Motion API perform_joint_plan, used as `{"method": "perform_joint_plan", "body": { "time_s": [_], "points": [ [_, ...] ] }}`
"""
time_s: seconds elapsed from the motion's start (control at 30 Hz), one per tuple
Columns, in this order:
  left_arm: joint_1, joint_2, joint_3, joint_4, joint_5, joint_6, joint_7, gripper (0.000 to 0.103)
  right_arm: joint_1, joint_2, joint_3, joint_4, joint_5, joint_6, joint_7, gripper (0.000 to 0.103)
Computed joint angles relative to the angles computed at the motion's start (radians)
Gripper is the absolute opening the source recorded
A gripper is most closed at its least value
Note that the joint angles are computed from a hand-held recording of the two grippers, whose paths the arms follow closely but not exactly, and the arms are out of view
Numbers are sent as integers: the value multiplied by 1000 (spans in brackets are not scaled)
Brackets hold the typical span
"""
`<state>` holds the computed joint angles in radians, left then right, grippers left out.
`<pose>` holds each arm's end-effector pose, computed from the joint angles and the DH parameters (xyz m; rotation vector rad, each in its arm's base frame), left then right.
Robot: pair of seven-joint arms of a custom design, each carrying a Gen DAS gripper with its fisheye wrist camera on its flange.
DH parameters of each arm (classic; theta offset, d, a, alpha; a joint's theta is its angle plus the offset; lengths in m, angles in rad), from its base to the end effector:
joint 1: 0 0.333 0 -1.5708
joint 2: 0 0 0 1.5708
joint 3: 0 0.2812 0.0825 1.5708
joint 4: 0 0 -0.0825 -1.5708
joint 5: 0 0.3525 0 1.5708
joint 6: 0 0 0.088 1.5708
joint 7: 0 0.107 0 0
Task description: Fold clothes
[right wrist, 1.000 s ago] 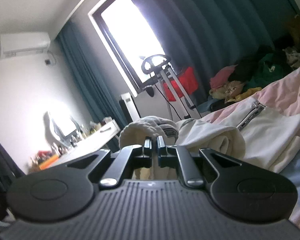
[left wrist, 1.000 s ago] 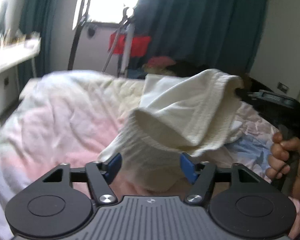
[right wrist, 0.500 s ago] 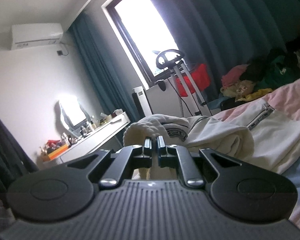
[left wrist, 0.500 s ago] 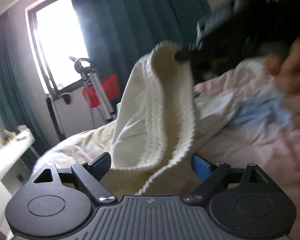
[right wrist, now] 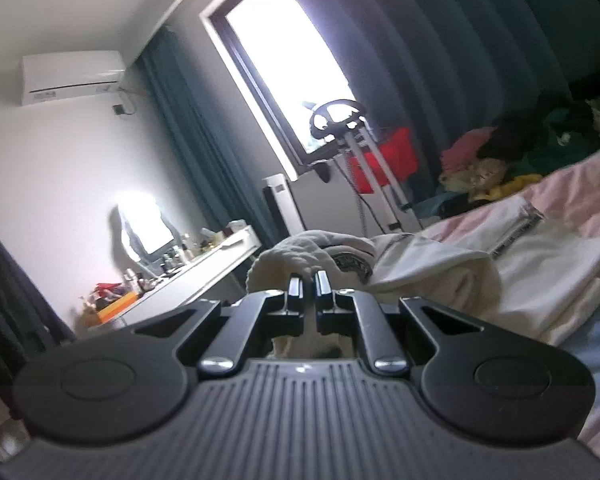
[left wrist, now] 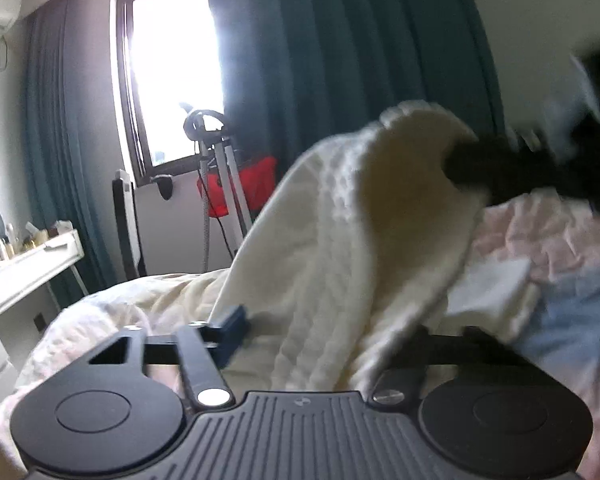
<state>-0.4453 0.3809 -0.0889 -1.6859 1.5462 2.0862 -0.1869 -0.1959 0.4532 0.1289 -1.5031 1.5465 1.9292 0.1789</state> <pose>0.5821 -0.2791 0.4048 -1.5527 1.0761 -0.5235 0.6680 0.0094 0.4528 -1.4847 0.7671 0.1101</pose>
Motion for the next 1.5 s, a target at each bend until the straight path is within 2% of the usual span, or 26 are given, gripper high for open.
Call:
{"method": "perform_joint_plan", "body": {
  "time_s": [0.03,0.07,0.13,0.27,0.3,0.33,0.37,0.4,0.53,0.7,0.73,0.83,0.87,0.93,0.97,1.0,1.03,1.13,1.2,1.33,1.4,1.47,1.5],
  "points": [
    [8,8,3,16,0,14,1,31,3,16,-1,18,-6,-1,23,9],
    [17,9,6,25,-8,32,1,20,3,28,1,32,-15,-6,44,10],
    [32,-11,9,16,-31,53,-10,16,1,48,7,55,-30,-14,77,12],
    [63,-78,10,-30,-64,31,-41,13,-12,35,20,34,-14,-21,68,14],
    [75,-98,9,-43,-74,23,-49,13,-13,23,21,21,-1,-11,53,22],
    [89,-124,9,-60,-86,7,-55,13,-16,14,21,10,15,-6,41,42],
    [106,-150,9,-76,-98,-11,-60,12,-22,11,22,1,39,-10,35,55],
    [124,-175,7,-90,-111,-29,-64,12,-28,8,23,-7,63,-14,29,74],
    [209,-257,4,-107,-180,-112,-60,12,-27,21,14,5,88,-5,77,76],
    [323,-296,17,-95,-257,-202,-36,12,7,18,4,3,39,93,114,76],
    [347,-302,22,-102,-274,-199,-32,12,12,23,3,8,26,104,127,76],
    [439,-312,50,-133,-409,-72,17,13,24,36,3,20,-13,138,157,76],
    [470,-326,59,-168,-473,-2,21,14,29,39,3,22,-26,154,157,76],
    [515,-385,70,-294,-525,158,-64,16,40,45,6,28,-46,188,150,76],
    [526,-415,65,-345,-519,193,-115,21,46,52,6,38,-58,206,160,76],
    [535,-444,57,-392,-506,215,-169,34,52,64,6,53,-75,224,183,76],
    [544,-473,49,-437,-492,236,-222,40,56,77,7,68,-91,238,207,76],
    [561,-610,17,-598,-422,333,-345,50,61,135,10,138,-142,278,315,76],
    [567,-692,-7,-683,-405,377,-405,66,58,184,11,201,-191,300,418,76],
    [550,-823,-52,-804,-478,403,-455,74,33,281,20,318,-264,305,663,72],
    [552,-898,-82,-892,-480,447,-574,77,7,338,37,379,-277,282,781,66],
    [545,-959,-119,-961,-498,475,-695,78,-13,388,57,431,-291,267,876,66],
    [553,-955,-117,-974,-496,514,-738,78,-19,407,68,448,-299,267,908,66]
  ]
}}
